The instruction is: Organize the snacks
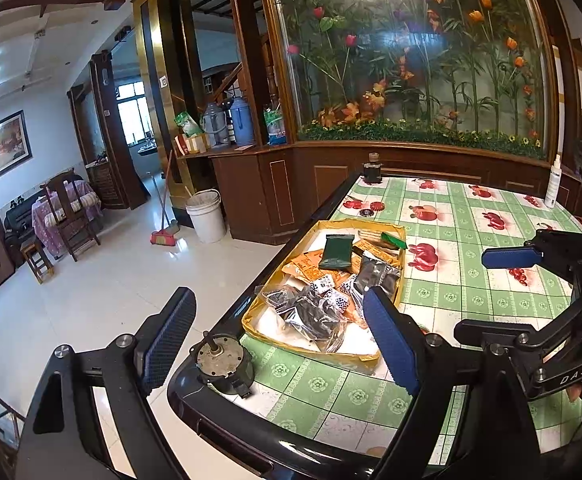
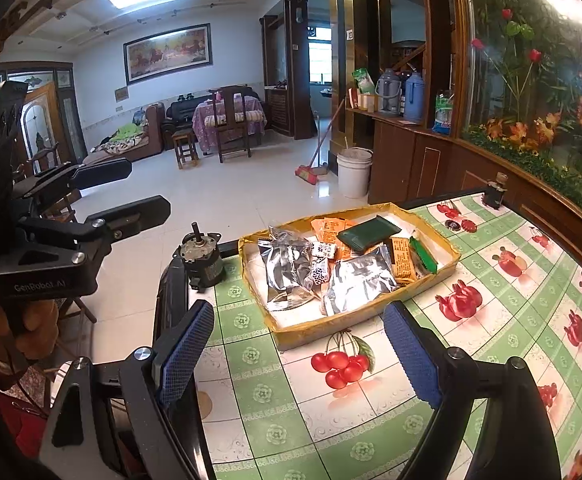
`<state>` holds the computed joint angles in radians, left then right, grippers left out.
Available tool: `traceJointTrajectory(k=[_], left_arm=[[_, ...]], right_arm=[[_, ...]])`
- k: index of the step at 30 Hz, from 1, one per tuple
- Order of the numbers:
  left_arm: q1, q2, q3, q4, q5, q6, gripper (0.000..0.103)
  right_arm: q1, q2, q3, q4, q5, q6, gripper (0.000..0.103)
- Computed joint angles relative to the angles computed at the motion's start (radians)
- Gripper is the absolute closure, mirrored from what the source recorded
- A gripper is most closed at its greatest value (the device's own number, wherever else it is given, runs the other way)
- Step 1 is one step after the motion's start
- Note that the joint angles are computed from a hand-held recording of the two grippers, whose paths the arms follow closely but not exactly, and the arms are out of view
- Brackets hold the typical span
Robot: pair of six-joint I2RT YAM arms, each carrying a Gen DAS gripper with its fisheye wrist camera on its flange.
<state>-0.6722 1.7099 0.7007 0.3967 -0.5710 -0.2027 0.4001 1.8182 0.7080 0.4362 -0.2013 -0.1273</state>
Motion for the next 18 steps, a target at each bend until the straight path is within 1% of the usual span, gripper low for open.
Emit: traceJointTrajectory(k=[3,5,10,14,18], left_arm=[[0.008,-0.011,-0.004,-0.006,0.022,-0.007,0.017],[0.007,-0.012,-0.006,-0.002,0.02,-0.005,0.017],[-0.012,-0.002,-0.019,0.042,-0.05,0.023,0.017],[-0.013,-0.011,-0.034,0.069,-0.066,0.033,0.017],[-0.005,-0.021,-0.038,0.066,-0.052,0.034,0.017]], right_arm=[[0.0,0.002,0.002,-0.002,0.003,-0.006,0.015],[0.002,0.006,0.008,-0.005,0.006,-0.01,0.015],[0.014,0.015,0.018,-0.011,0.017,-0.021,0.015],[0.026,0.027,0.031,-0.018,0.025,-0.031,0.015],[0.032,0.033,0.043,-0.025,0.022,-0.037,0.015]])
